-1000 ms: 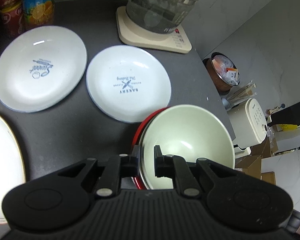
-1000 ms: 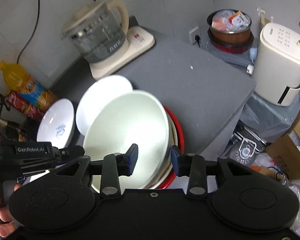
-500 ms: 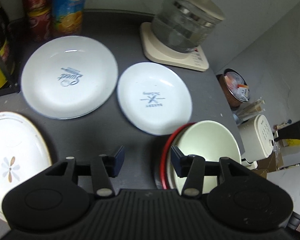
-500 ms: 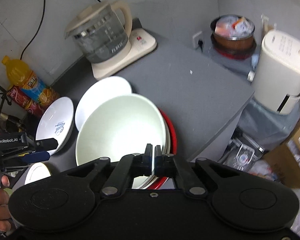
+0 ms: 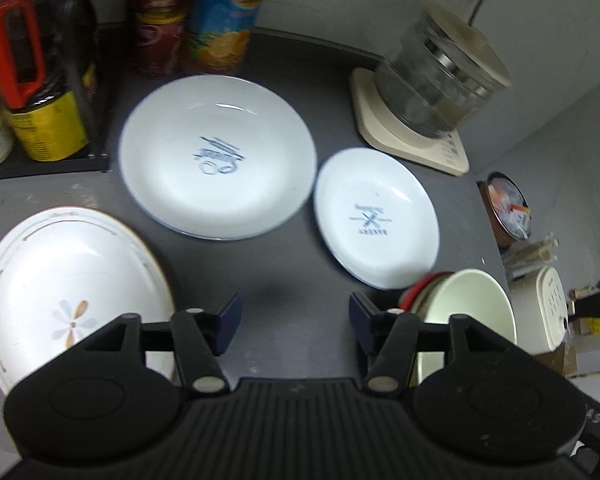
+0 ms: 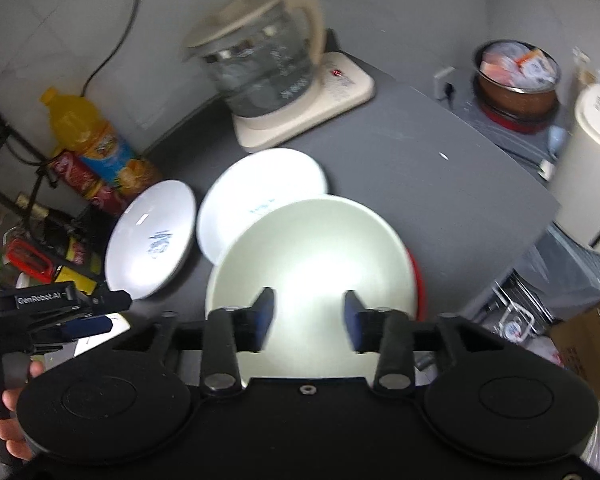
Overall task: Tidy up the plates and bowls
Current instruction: 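Move the right gripper toward the white BAKERY plate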
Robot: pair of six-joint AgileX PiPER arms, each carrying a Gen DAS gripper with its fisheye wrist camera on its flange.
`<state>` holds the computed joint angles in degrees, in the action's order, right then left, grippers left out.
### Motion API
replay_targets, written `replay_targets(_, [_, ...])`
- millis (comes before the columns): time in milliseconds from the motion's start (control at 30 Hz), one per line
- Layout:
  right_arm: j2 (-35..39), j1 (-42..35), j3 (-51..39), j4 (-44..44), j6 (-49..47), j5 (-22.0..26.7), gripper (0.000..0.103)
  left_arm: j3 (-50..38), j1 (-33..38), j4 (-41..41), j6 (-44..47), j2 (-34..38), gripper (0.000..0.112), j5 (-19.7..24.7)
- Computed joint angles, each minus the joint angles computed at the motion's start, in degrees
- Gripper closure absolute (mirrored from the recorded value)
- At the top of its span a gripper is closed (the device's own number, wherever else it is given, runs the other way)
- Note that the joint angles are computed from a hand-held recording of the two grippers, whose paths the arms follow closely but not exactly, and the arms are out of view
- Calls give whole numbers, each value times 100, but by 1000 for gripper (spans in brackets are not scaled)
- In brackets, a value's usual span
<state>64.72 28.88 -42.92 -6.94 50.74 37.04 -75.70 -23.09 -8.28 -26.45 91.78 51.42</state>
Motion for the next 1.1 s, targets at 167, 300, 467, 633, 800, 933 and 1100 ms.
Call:
replay_targets(167, [472,-73,-462,537,-965,-193,40,130,206,203,-259,-133,46,-12])
replay_targets(300, [880,-110,-846,1045,-1743,-258,32,239,335,447,-543,-275,42,21])
replay_targets(467, [1378,-27,-1336,1469,-2676,-192,22,398,417,710,-930,-444,41,49])
replay_targets(633, [1833,16,-1783,1858,-3510,-42,15,570,418,889,-1322,-553,40,55])
replay_targets(800, [2279,-3,-2201,2183,-4257,201,11,711,349,1101,-1835,-584,40,42])
replay_targets(933, [2581,-56,-2481,2391,-4910,351,7,800,228,1298,-2352,-596,40,3])
replay_targets(1100, [2894,-260,-2784,2774,-5806,579,6,821,-45,1631,-3169,-513,40,27])
